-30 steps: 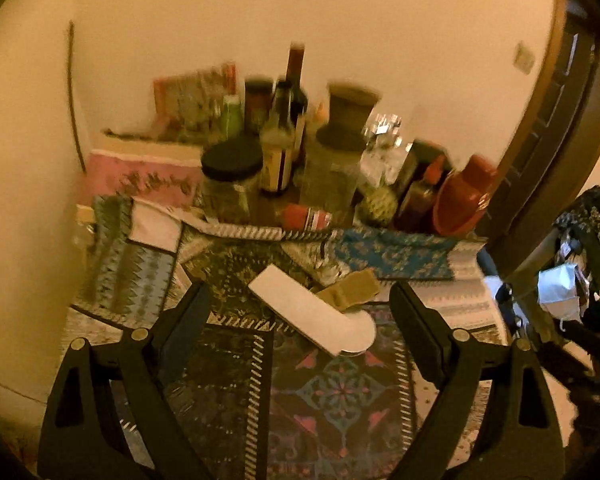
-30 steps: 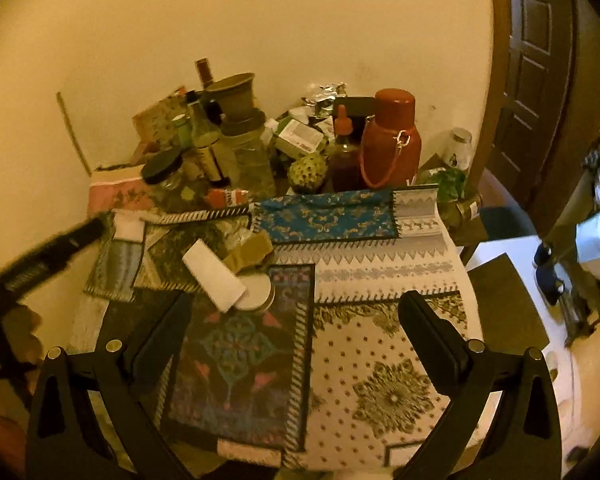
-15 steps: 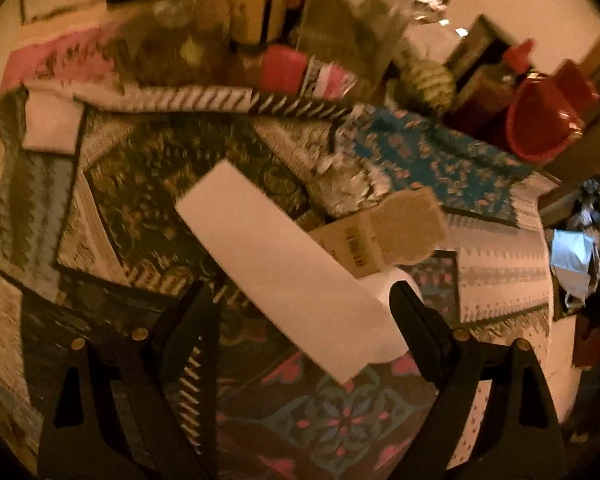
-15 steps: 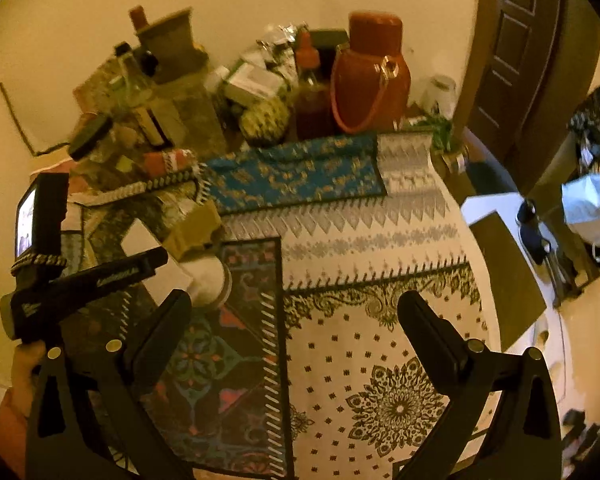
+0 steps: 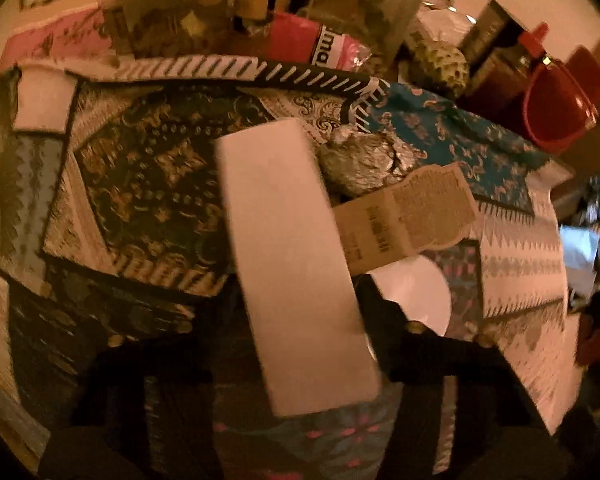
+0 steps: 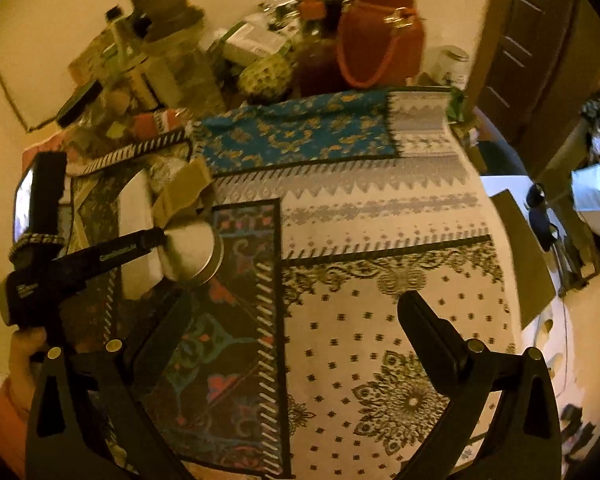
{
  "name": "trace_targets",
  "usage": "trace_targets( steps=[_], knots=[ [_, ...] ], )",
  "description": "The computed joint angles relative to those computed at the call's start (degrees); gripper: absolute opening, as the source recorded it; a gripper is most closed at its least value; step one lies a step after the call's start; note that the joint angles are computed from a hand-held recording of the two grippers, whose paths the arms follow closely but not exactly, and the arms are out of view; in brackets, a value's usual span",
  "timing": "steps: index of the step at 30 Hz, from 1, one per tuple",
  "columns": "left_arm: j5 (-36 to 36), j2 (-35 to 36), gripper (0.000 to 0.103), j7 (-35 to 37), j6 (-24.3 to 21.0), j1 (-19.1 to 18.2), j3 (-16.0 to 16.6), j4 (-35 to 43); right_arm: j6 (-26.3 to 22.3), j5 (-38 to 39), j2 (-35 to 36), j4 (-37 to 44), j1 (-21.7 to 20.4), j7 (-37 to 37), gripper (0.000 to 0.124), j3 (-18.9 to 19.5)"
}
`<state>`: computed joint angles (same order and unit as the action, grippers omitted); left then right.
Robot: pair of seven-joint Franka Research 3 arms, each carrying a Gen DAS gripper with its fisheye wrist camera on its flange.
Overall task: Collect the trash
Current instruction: 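Grasp the long white box with the left tool while the right grasps the white round lid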
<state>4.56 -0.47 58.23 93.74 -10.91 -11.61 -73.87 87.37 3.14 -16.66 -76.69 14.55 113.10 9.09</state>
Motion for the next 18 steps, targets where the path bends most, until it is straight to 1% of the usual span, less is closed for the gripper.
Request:
trace_targets(
  steps=[2, 6, 10, 13, 18],
  knots=[
    [-0.16, -0.94, 0.051, 2.32, 0.52, 0.35, 0.37, -1.24, 0.32, 1.01, 0.57, -0.1, 0.53, -0.95, 0.102, -0.01],
    [-1.79, -5.5, 0.05, 6.31, 2.16, 1.88, 1.87, -6.43, 0.93, 2.9, 2.7, 0.75, 2.08, -3.28, 0.102, 0.24],
    [-1.83, -8.66, 0.05, 8.64, 3.4, 3.12, 2.89, -9.52, 2.62, 3.0, 6.53, 2.92, 4.09, -5.23, 0.102, 1.12],
    [-2.73, -10.43, 0.05, 9.23, 4.49, 4.07, 3.8, -10.75, 4.48, 0.93, 9.02, 3.63, 5.38, -4.66, 0.102, 1.71],
    [-1.77, -12.0, 0.05, 9.85, 5.45, 5.16, 4.22, -10.97, 3.98, -0.44, 13.69, 6.56, 7.7, -2.91, 0.102, 1.18]
  ],
)
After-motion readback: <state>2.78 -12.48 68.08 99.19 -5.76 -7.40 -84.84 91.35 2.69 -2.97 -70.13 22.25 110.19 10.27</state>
